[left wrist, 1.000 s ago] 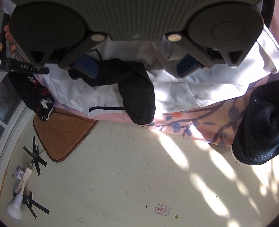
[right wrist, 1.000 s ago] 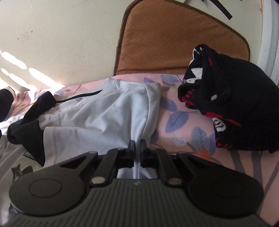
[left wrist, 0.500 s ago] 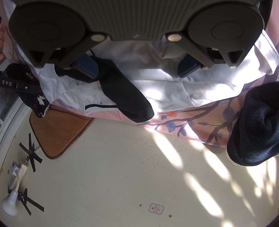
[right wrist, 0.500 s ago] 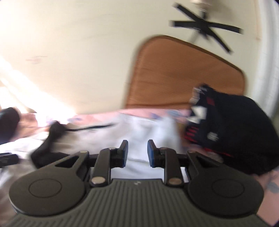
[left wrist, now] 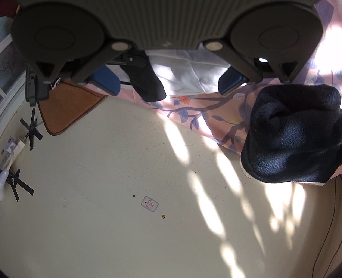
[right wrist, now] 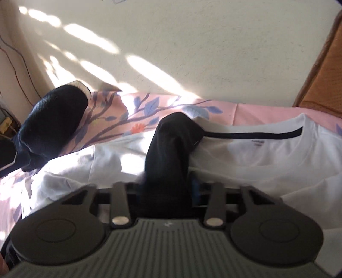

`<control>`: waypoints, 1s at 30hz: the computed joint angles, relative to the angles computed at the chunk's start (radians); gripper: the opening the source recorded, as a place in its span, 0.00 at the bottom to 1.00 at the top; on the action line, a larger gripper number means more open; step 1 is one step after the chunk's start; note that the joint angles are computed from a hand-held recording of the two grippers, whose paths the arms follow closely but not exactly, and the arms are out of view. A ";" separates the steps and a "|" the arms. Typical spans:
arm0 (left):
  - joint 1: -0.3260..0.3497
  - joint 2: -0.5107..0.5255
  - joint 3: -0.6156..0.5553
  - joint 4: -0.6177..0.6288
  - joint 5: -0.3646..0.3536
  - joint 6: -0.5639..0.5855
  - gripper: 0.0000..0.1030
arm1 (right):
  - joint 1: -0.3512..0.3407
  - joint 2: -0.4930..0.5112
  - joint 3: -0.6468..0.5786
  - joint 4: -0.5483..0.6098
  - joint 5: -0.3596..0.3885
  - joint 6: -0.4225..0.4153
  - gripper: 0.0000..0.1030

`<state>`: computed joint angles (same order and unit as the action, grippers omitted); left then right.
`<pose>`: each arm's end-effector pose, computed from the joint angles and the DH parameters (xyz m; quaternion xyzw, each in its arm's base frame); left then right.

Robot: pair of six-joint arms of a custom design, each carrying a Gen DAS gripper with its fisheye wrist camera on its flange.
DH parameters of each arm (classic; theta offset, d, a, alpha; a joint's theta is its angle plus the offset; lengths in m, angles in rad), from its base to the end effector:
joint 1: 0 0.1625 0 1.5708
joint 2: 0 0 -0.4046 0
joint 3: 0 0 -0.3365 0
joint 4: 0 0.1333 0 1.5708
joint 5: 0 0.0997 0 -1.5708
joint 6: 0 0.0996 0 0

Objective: Fold small clothes

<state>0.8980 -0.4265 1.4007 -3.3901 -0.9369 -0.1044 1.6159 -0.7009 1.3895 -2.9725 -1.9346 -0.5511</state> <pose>-0.2756 -0.6545 0.0728 0.1203 0.8677 -0.4683 0.1154 0.1296 -0.7002 0.2044 0.2103 -0.8995 0.2899 0.2501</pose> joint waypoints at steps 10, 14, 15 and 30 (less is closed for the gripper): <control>-0.005 0.005 0.001 0.001 -0.007 0.011 0.98 | 0.025 -0.149 0.338 -0.425 0.104 -0.282 0.11; 0.000 0.014 -0.017 0.032 -0.007 0.017 0.98 | -0.006 -0.109 0.349 -0.394 -0.037 -0.266 0.36; -0.001 0.016 -0.019 0.037 -0.002 0.020 0.98 | -0.013 -0.123 0.380 -0.438 -0.016 -0.255 0.46; 0.005 0.022 -0.039 0.139 -0.019 -0.013 0.98 | -0.136 -0.209 0.480 -0.563 0.183 0.100 0.58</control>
<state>0.9029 -0.4043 1.3622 -3.2510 -0.9561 -0.1179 1.4796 -0.9101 1.8699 -3.5359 -1.7511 -0.4514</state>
